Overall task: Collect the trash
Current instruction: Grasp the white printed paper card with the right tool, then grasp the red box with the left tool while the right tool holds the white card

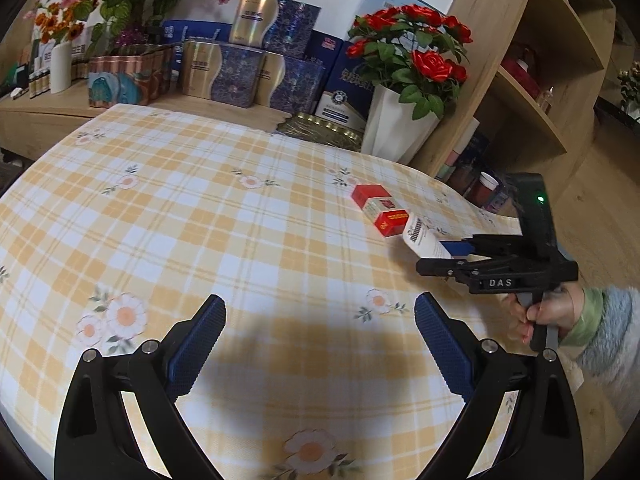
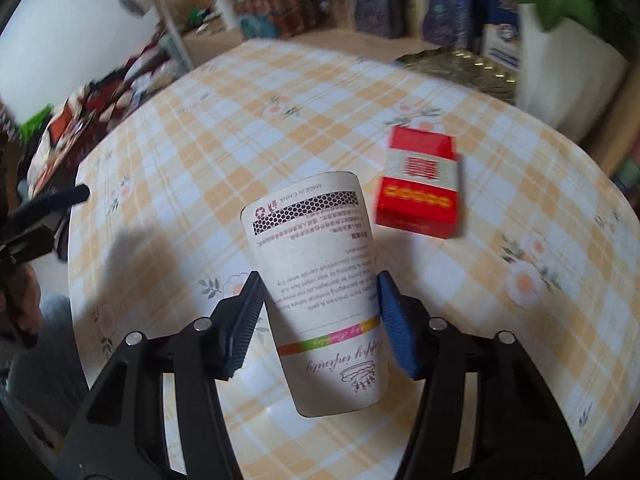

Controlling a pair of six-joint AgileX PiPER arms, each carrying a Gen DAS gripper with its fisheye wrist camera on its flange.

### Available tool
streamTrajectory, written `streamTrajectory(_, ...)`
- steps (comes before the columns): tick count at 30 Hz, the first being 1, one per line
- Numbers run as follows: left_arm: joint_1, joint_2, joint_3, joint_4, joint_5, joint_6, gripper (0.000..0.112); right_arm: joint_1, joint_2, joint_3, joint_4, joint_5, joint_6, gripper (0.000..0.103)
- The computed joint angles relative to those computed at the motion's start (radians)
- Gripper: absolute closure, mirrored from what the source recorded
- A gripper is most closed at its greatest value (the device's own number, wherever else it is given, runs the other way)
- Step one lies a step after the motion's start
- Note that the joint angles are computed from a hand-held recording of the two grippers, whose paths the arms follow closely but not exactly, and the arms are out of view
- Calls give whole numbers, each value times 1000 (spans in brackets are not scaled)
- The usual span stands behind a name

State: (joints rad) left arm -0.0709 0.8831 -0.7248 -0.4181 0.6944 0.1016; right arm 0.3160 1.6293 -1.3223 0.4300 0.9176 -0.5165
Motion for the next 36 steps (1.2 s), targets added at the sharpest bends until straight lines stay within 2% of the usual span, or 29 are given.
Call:
streamTrajectory(3, -122, 120, -62, 58, -69, -104, 19, -58, -86, 90, -30, -64, 79, 44)
streamTrajectory(9, -314, 470, -297, 146, -196, -246, 19, -219, -258, 250, -66, -167, 176, 44)
streamTrajectory(10, -342, 542, -355, 206, -208, -310, 19, -247, -291, 276, -72, -187, 190, 44)
streamTrajectory(12, -377, 656, -459, 309, -205, -415, 19, -305, -352, 326, -46, -218, 175, 44)
streamTrajectory(15, -401, 833, -646, 467, -144, -583, 19, -416, -432, 385, 59, -207, 97, 44)
streamTrajectory(17, -406, 915, -747, 575, -105, -706, 19, -489, -497, 423, 102, -179, 33, 44)
streamTrajectory(18, -400, 934, -774, 579, -93, -717, 19, -532, -530, 439, 127, -157, -7, 44)
streamTrajectory(21, -398, 1046, -933, 623, 18, -755, 19, -674, -608, 469, 189, -71, -119, 44)
streamTrajectory(24, -410, 1109, -1021, 668, 88, -781, 19, -817, -656, 484, 244, 23, -213, 44)
streamTrajectory(28, -443, 1216, -1174, 718, 222, -760, 19, -964, -687, 504, 307, 113, -295, 44)
streamTrajectory(30, -463, 1268, -1248, 751, 301, -721, 27, -1038, -691, 514, 342, 164, -333, 44)
streamTrajectory(31, -468, 1276, -1250, 754, 308, -690, 41, -1055, -695, 516, 349, 176, -341, 44)
streamTrajectory(32, -462, 1253, -1216, 728, 275, -666, 49, -1086, -702, 521, 360, 199, -358, 44)
streamTrajectory(36, -456, 1192, -1126, 710, 245, -642, 52, -1193, -728, 540, 386, 284, -419, 44)
